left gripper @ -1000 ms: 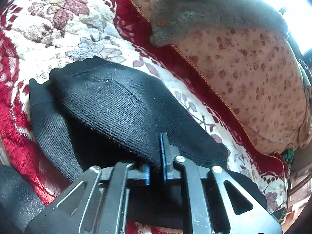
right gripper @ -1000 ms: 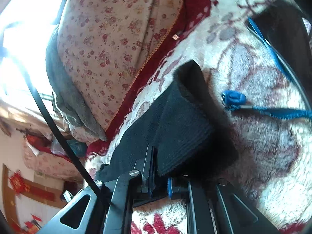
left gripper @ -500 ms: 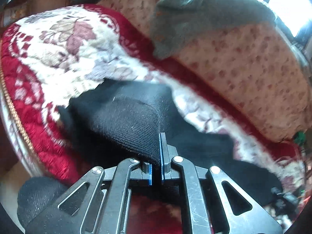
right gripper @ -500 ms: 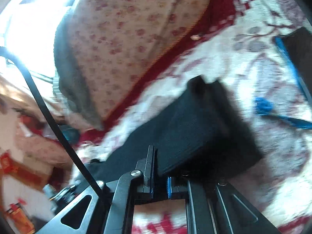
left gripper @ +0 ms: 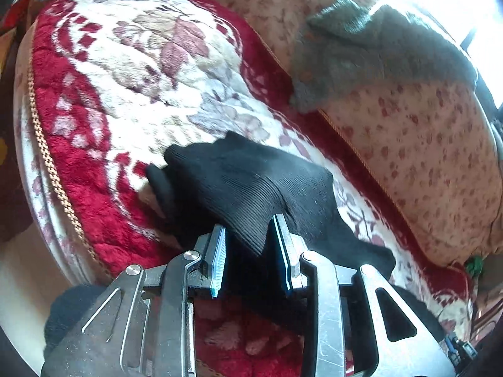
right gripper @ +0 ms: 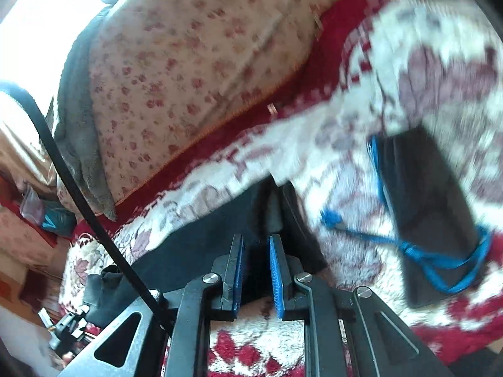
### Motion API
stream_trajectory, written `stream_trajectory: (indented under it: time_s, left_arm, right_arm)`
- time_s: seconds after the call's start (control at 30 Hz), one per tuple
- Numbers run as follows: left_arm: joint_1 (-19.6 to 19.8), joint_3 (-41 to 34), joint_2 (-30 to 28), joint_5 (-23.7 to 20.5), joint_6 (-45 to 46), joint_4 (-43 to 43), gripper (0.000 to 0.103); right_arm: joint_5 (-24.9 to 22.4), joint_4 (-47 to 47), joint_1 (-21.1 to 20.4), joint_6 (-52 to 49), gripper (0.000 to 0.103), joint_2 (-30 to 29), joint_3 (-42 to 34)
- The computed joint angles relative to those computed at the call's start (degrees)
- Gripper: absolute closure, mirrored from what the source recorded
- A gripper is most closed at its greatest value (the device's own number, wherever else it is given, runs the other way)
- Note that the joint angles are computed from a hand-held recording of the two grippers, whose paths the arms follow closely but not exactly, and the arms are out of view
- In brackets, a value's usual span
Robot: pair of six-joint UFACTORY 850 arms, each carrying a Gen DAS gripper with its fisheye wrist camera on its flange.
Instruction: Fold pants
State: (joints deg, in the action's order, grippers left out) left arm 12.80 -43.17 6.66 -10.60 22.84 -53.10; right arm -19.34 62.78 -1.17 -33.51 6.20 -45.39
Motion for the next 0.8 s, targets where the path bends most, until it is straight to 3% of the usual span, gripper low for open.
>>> stream_trajectory:
  time_s: [0.07,0.2,0.27,0.37,0.43,0.5,0.57,0.67,0.8]
  left_arm:
    - [1.04,-0.13,-0.01,-0.55,2.99,-3.16,0.076]
    - [2.73,-0.57,0.19,0.45,4.03,-5.36,0.076]
    - [4.16,-0.32,1.11,1.39,4.02,-6.10,0.075]
    - [6.93,0.25,2.13,-1.64,5.65,-6.94,0.069]
    - [8.85,1.11,2.77,-4.63,7.81,-8.64,0.062]
    - [10.38,2.07,3.23,-7.95,10.73,-11.51,0.056]
    - [11.71,3.03,3.41,-11.72,14.29,-14.72,0.048]
    - [11.24,3.12,3.03,-13.84,15.20,-14.79,0.047]
    - [10.02,1.37,-0.29,-16.11,14.03,-11.75,0.047]
  right_arm:
    - [-0.43,2.93,1.98,-4.59,0.087,0.18,-1.43]
    - [-8.81,14.50,7.79,-20.85,0.066,-4.30,-5.93]
    - [-14.46,17.04,11.68,-25.13,0.066,-8.95,-9.75]
    - [-21.84,15.67,17.55,-25.59,0.066,-17.96,-18.57]
    - [-21.12,11.41,21.26,-24.88,0.066,-21.96,-24.04]
    - [-21.39,8.56,24.26,-25.17,0.066,-27.21,-31.28]
    - [-26.06,5.69,26.26,-22.65,0.063,-34.04,-40.84]
    - [-34.13,-1.46,28.50,-14.99,0.053,-45.32,-57.69]
    - [-39.92,-13.98,31.48,-2.82,0.053,-59.88,-81.67]
